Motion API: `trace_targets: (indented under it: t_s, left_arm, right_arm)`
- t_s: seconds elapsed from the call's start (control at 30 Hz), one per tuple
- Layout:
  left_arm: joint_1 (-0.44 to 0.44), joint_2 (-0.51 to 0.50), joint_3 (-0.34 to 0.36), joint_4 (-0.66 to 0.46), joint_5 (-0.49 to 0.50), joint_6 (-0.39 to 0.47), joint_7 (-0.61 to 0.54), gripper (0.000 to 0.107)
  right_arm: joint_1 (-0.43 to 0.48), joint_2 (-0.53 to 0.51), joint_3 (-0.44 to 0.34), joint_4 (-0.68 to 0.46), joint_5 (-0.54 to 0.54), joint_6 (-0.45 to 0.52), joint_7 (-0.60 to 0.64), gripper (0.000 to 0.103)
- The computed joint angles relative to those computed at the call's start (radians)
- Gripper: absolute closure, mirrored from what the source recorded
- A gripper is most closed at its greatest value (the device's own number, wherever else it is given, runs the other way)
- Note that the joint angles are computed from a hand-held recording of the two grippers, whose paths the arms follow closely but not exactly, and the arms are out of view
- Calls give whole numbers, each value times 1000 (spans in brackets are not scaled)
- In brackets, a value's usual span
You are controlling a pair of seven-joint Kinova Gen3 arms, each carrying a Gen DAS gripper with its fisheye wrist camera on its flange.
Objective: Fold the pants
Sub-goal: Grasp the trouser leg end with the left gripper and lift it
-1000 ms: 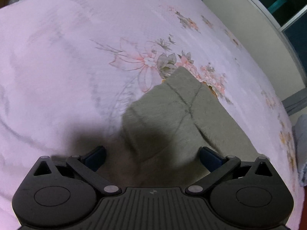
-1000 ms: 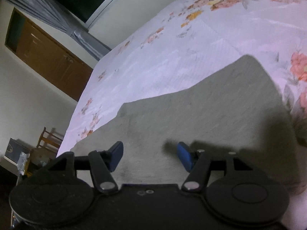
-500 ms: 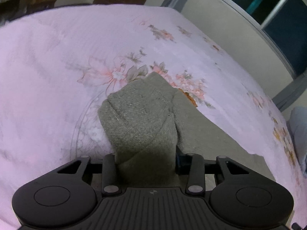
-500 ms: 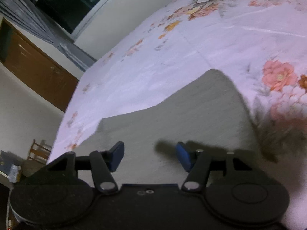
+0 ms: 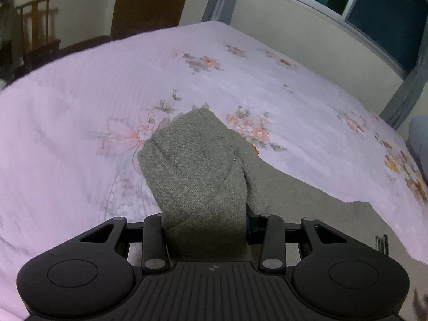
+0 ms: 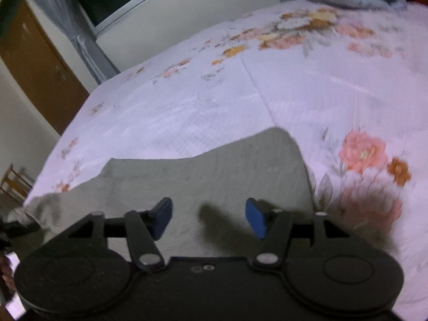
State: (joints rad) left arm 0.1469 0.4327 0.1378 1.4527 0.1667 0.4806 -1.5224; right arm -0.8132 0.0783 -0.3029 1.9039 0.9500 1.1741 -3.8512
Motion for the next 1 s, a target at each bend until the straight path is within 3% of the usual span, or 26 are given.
trace_targets:
  t_s: [0.03, 0.17, 0.63, 1.0]
  left_arm:
    - [13, -8, -9, 7, -12, -6, 6, 68]
    - [59, -35, -35, 25, -68, -31, 20, 68]
    - [165, -97, -47, 18, -206, -48, 35, 68]
    - [199, -117, -31, 3, -232, -32, 30, 68]
  right_arm:
    - [-22, 12, 11, -13, 7, 41, 41, 26]
    - [-34, 32, 0, -57, 1, 131, 118, 23]
    - [-31, -6, -17, -14, 2, 137, 89, 19]
    - [-23, -25, -30, 9, 2, 129, 84, 19]
